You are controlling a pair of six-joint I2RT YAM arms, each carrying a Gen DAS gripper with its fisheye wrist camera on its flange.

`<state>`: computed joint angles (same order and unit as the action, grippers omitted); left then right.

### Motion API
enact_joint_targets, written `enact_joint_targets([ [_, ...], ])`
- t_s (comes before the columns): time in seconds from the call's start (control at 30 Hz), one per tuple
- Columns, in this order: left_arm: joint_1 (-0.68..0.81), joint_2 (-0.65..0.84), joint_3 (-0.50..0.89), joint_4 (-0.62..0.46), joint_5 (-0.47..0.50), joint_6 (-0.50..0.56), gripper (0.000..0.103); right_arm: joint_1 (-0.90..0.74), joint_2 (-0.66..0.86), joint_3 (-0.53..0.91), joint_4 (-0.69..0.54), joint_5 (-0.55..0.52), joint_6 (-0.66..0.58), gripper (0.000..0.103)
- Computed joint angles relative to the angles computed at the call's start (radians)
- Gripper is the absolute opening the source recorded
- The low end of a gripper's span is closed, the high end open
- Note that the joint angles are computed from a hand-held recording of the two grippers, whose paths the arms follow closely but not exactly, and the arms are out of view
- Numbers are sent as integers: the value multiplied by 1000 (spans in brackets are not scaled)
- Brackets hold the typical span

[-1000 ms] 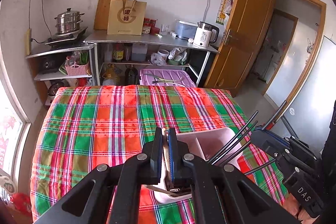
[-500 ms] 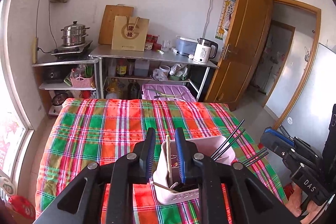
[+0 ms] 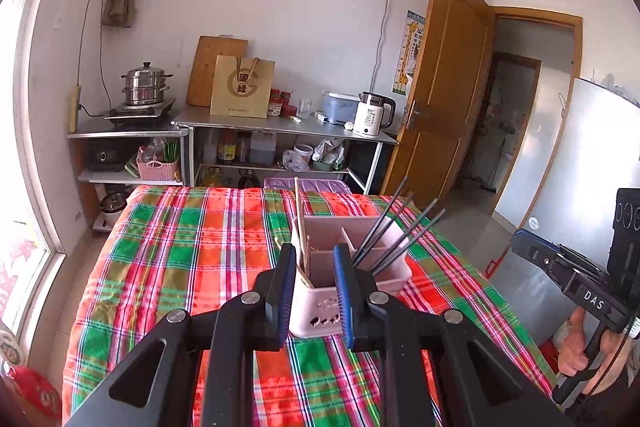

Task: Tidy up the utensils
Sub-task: 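Lower both chopsticks into the basket and open both tools, then move both tools back down toward the remaining chopsticks on the cloth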

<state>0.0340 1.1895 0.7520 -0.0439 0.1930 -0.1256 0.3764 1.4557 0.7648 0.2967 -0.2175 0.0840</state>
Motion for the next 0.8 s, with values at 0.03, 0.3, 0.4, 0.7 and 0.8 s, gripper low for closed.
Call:
enact_joint_targets([
  [0.03, -5, -27, -38, 12, 0, -8, 19, -6, -14, -23, 1, -5, 0, 16],
  [0.3, -77, -171, -290, 80, -36, -66, 19, -49, -97, -217, 54, -40, 18, 16],
  [0.4, -105, -191, -346, 90, -48, -86, 19, -64, -110, -267, 70, -49, 20, 16],
  [0.7, -171, -158, -409, 133, -80, -121, 19, -102, -87, -321, 90, -65, 20, 16],
  [0.8, -193, -118, -405, 152, -95, -128, 19, -111, -56, -312, 95, -69, 19, 16],
])
